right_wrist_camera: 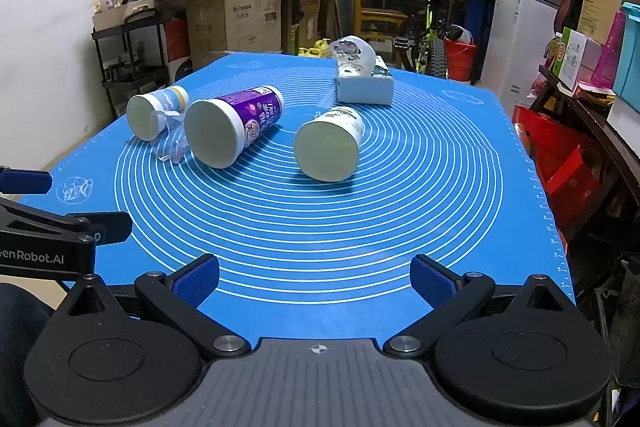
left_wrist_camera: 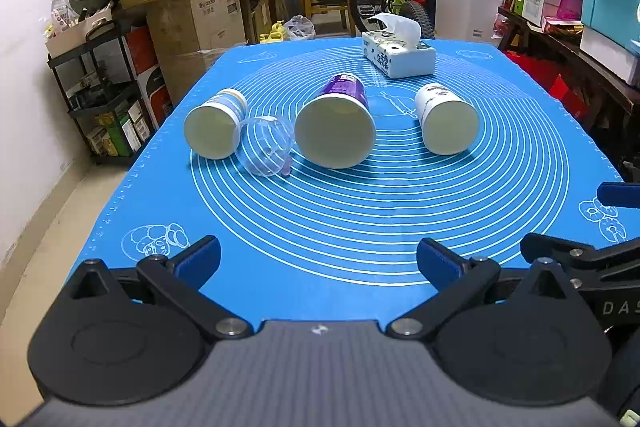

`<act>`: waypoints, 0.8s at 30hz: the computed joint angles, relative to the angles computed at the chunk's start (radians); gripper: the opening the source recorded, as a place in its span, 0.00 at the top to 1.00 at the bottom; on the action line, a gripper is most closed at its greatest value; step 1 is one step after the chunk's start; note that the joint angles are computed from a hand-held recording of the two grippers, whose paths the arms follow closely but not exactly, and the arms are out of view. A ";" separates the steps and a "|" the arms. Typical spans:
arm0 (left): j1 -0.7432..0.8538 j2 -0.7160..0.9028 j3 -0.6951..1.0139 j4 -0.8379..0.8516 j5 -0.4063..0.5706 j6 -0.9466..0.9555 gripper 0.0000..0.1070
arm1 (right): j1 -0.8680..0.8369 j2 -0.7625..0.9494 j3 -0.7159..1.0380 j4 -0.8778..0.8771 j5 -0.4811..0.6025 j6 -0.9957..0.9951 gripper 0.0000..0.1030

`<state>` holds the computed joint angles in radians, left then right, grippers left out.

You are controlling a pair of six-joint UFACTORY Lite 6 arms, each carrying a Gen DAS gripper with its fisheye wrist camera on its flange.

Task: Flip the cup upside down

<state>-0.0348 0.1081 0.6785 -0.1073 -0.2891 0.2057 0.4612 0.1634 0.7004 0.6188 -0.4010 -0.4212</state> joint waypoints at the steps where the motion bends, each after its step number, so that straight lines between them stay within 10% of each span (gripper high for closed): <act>1: 0.000 -0.001 -0.001 0.001 0.000 -0.002 0.04 | 0.000 0.003 0.004 0.002 0.001 -0.002 0.02; 24: -0.004 0.000 -0.004 -0.008 -0.001 0.003 0.04 | 0.007 0.008 0.010 0.021 0.008 -0.020 0.02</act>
<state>-0.0390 0.1083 0.6748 -0.1148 -0.2897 0.2091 0.4682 0.1716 0.7108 0.6394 -0.3934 -0.4411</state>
